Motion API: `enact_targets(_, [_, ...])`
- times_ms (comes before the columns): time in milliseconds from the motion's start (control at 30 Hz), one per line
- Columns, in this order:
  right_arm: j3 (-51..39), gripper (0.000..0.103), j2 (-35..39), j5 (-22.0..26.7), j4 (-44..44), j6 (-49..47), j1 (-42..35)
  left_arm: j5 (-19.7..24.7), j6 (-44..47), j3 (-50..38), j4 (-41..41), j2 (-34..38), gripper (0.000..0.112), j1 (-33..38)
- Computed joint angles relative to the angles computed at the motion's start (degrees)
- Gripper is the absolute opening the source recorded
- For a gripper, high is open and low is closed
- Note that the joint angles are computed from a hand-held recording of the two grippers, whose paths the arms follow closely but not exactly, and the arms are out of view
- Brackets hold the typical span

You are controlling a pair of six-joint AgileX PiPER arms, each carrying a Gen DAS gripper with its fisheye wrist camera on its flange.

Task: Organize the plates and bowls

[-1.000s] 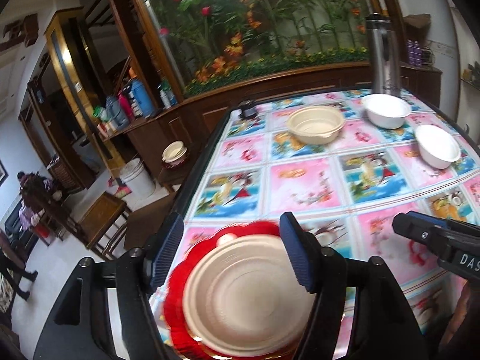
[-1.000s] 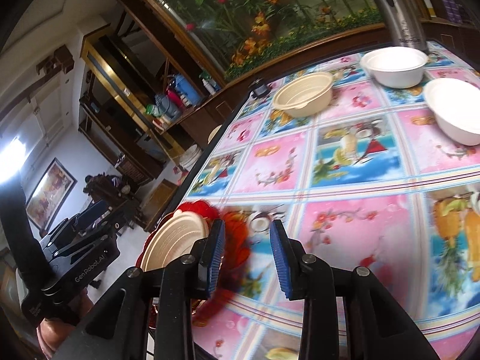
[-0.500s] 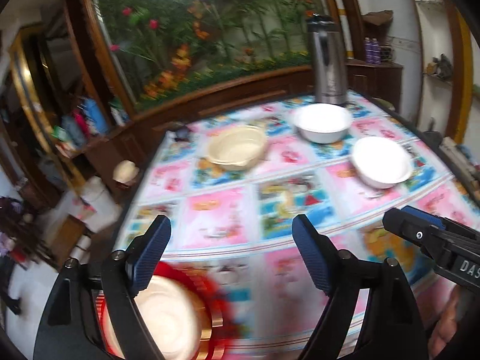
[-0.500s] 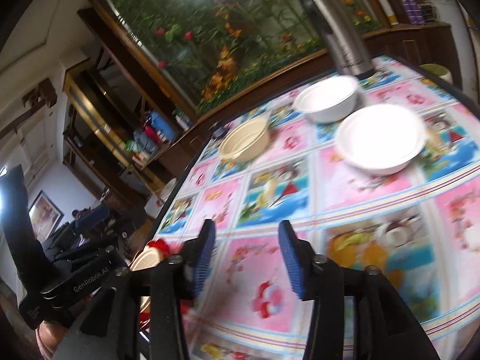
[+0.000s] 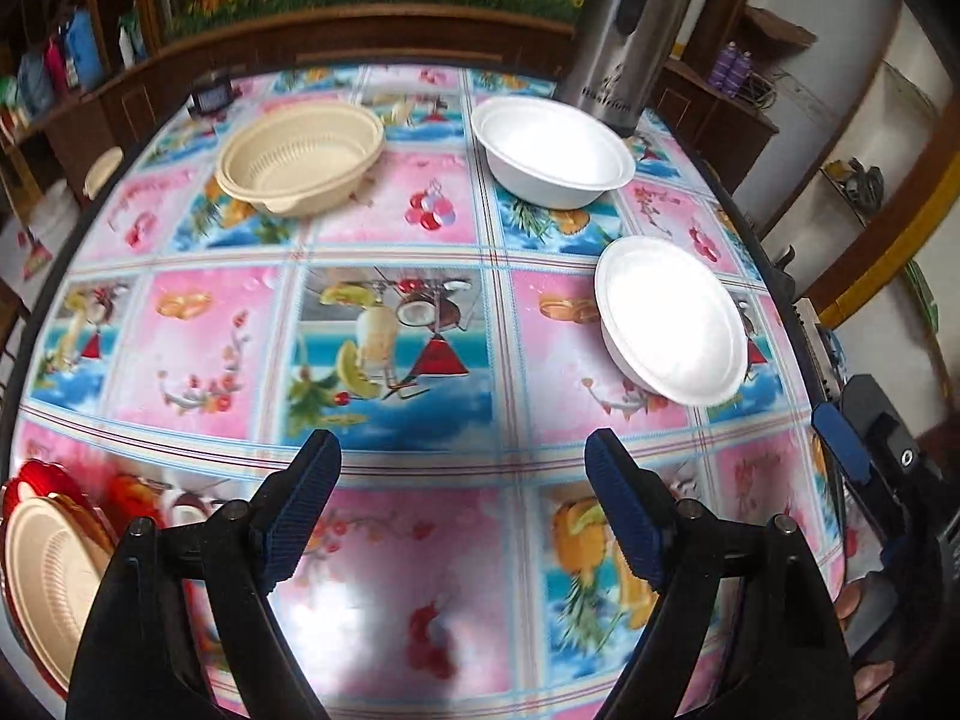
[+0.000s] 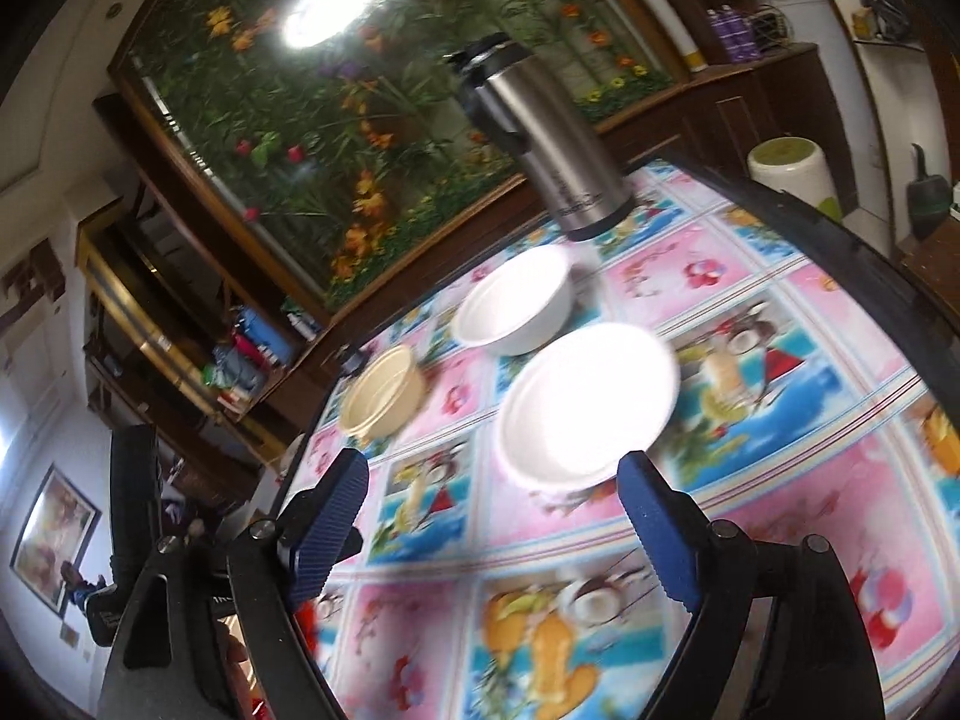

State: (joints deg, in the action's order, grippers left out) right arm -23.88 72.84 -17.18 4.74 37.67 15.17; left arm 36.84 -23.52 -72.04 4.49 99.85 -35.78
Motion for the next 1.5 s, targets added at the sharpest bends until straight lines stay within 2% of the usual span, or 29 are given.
enact_targets(200, [-0.5, 0.087, 5.5, -3.9, -21.3, 17.6, -9.8, 4.9, 4.1, -8.0, -7.9, 6.6, 0.084, 0.6])
enact_targets(500, [-3.1, 0.088, 12.7, -10.1, -33.5, 27.8, -18.4, 8.6, 6.7, -15.3, -15.0, 12.8, 0.084, 0.4])
enact_targets(567, [-4.3, 0.088, 13.7, -10.8, -34.7, 28.3, -19.3, 8.5, 7.8, -15.8, -17.1, 13.0, 0.084, 0.5])
enact_targets(667, [-5.0, 0.088, 15.5, -11.9, -35.5, 28.3, -19.9, 6.0, 6.8, -14.7, -16.6, 12.0, 0.084, -0.1])
enact_targets(767, [-5.7, 0.088, 17.4, -12.1, -39.8, 32.9, -20.9, 4.9, 5.8, -14.1, -15.6, 11.6, 0.084, -0.5])
enact_targets(1133, [-5.1, 0.088, 18.0, -12.0, -36.8, 31.0, -20.6, 4.4, 3.5, -13.9, -11.2, 11.6, 0.084, -1.8])
enact_targets(1500, [-5.2, 0.088, 18.3, -13.8, -40.5, 33.2, -22.0, 5.9, 5.4, -15.7, -11.5, 12.1, 0.084, -0.7])
